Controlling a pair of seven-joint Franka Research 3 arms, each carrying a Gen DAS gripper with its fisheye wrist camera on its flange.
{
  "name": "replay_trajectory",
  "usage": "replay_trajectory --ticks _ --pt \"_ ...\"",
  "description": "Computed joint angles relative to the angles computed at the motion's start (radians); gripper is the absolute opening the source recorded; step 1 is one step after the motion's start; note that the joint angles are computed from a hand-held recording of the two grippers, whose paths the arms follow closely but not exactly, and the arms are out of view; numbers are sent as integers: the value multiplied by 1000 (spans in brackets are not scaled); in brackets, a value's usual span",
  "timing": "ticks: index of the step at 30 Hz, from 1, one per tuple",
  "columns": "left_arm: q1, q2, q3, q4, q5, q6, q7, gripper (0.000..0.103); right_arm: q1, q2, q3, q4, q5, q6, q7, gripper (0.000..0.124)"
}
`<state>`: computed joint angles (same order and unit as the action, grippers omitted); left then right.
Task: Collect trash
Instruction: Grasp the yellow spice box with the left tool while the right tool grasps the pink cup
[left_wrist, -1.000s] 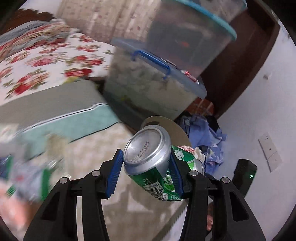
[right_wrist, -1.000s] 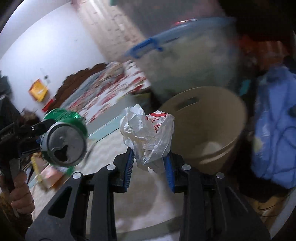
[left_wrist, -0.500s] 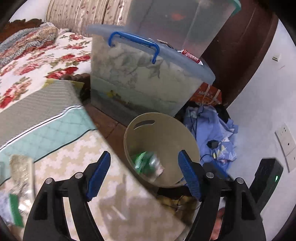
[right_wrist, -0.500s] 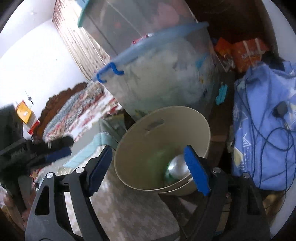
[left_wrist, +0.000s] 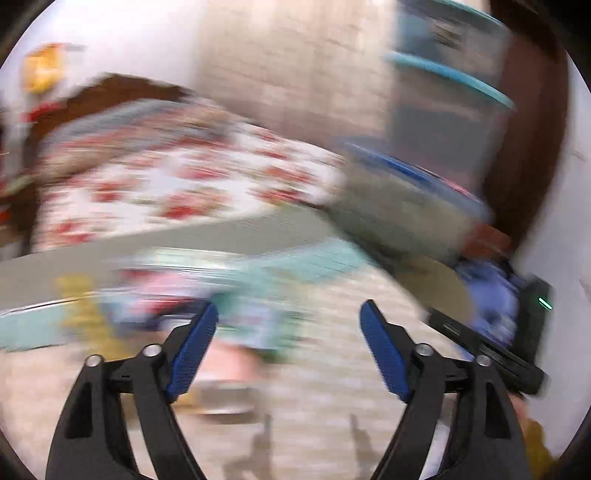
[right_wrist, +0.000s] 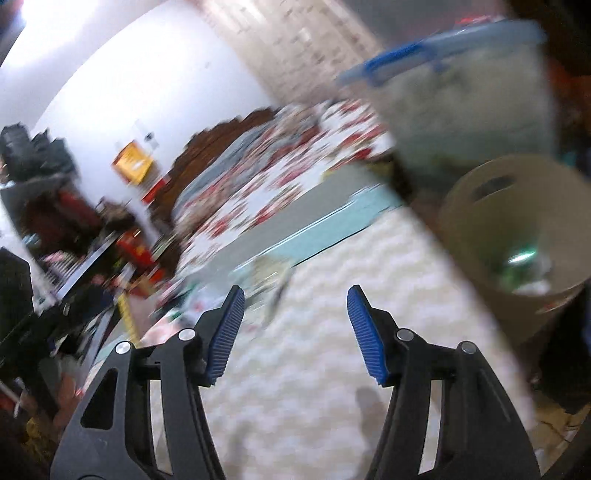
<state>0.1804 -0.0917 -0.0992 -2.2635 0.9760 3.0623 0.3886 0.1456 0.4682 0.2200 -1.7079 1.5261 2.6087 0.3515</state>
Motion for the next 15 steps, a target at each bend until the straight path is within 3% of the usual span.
replay_trajectory --ticks 2,4,8,11,13,14,15 --pt "64 -61 -8 -21 140 -151 -213 88 26 11 14 9 -42 -24 32 61" --pt "77 -66 21 -27 91 -224 -231 88 48 20 26 17 -75 -38 58 61" --pt "79 -1 81 -5 -97 -208 -98 88 88 40 44 37 -158 -77 127 63" --pt "72 75 84 50 -120 -222 -44 86 98 77 53 74 -227 -150 222 66" --pt "63 119 91 75 -187 -226 47 61 102 109 62 106 -252 -189 285 70" --pt "61 138 92 78 -281 -221 140 35 103 123 67 121 -259 -199 307 71" --pt "61 148 93 73 -346 -201 194 21 103 141 71 141 -267 -217 340 73"
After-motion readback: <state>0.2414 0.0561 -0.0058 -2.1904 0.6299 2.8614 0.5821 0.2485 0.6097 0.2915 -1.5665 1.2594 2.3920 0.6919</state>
